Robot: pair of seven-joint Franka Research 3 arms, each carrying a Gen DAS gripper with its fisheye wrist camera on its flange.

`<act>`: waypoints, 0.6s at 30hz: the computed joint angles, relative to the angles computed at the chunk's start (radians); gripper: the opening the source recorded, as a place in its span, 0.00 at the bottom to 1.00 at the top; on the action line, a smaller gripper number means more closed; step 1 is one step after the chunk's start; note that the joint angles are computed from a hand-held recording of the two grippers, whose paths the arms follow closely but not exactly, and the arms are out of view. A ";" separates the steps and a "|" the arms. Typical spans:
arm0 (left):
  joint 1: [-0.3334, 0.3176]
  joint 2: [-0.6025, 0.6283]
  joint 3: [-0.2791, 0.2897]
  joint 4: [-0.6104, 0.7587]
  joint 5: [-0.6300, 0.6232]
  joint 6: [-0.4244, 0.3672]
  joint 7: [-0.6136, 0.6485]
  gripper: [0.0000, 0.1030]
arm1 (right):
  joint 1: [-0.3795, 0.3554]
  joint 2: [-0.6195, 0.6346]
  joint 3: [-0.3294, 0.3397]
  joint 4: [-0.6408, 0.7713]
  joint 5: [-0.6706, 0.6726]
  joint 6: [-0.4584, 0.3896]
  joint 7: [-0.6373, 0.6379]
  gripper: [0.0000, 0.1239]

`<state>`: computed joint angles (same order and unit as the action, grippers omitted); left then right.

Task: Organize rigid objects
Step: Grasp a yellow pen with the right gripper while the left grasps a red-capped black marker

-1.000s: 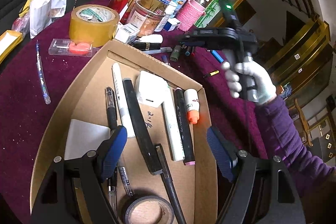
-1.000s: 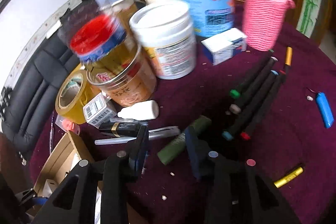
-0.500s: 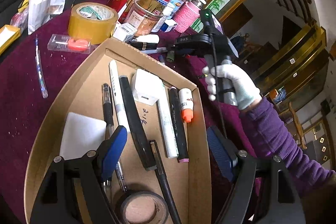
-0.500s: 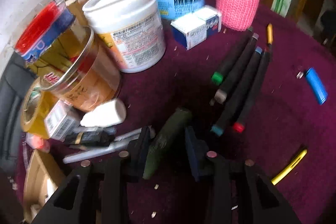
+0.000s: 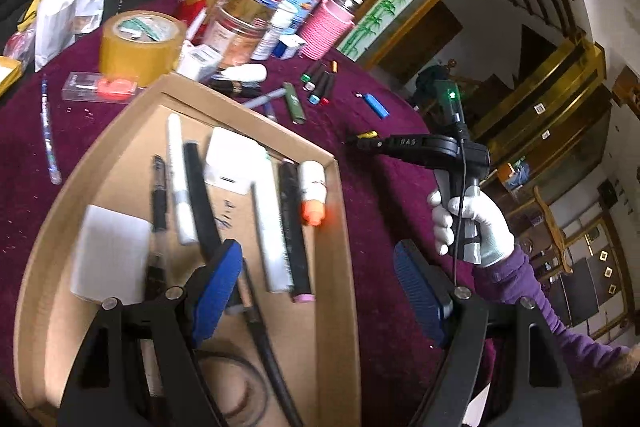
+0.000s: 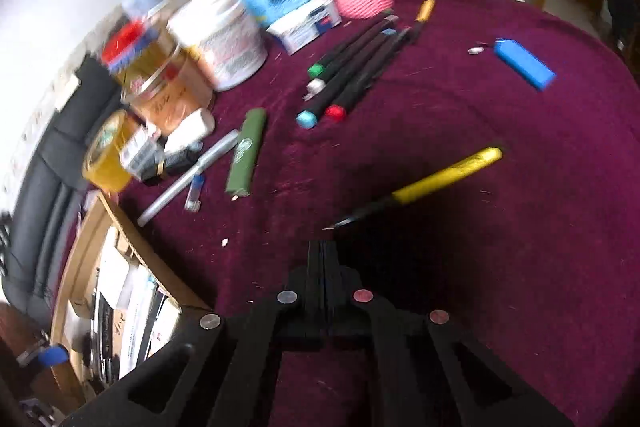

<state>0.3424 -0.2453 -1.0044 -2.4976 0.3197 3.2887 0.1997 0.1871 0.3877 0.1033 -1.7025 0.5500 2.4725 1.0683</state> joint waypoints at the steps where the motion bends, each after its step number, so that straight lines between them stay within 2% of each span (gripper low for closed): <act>1: 0.002 0.000 -0.006 0.004 0.000 -0.004 -0.001 0.75 | -0.006 -0.001 -0.005 -0.004 0.013 0.009 0.020 0.03; 2: 0.001 -0.003 -0.012 0.009 0.002 -0.014 -0.003 0.75 | -0.003 0.000 -0.019 -0.007 0.006 0.023 0.057 0.04; 4: -0.022 -0.009 0.001 0.022 0.021 -0.061 -0.013 0.75 | -0.004 0.032 -0.040 0.037 -0.021 0.013 0.129 0.19; 5: -0.029 -0.008 0.008 0.027 0.033 -0.077 -0.019 0.75 | -0.014 0.052 -0.040 0.055 -0.011 0.007 0.158 0.22; 8: -0.042 0.002 0.032 0.032 0.067 -0.082 -0.044 0.75 | -0.035 0.122 -0.032 0.145 0.006 -0.034 0.241 0.23; 11: -0.040 0.020 0.045 0.047 0.105 -0.080 -0.070 0.75 | -0.041 0.174 -0.002 0.212 0.050 -0.018 0.291 0.27; 13: -0.050 0.044 0.065 0.077 0.135 -0.104 -0.068 0.75 | 0.011 0.204 -0.025 0.253 -0.033 0.018 0.327 0.27; 15: -0.044 0.071 0.071 0.131 0.182 -0.166 -0.056 0.75 | 0.097 0.209 -0.092 0.260 -0.206 0.060 0.369 0.26; 16: -0.040 0.084 0.071 0.157 0.206 -0.203 -0.054 0.75 | 0.120 0.205 -0.106 0.252 -0.274 0.067 0.391 0.17; 18: -0.025 0.141 0.067 0.234 0.286 -0.285 -0.048 0.75 | 0.093 0.182 -0.072 0.228 -0.266 0.044 0.361 0.08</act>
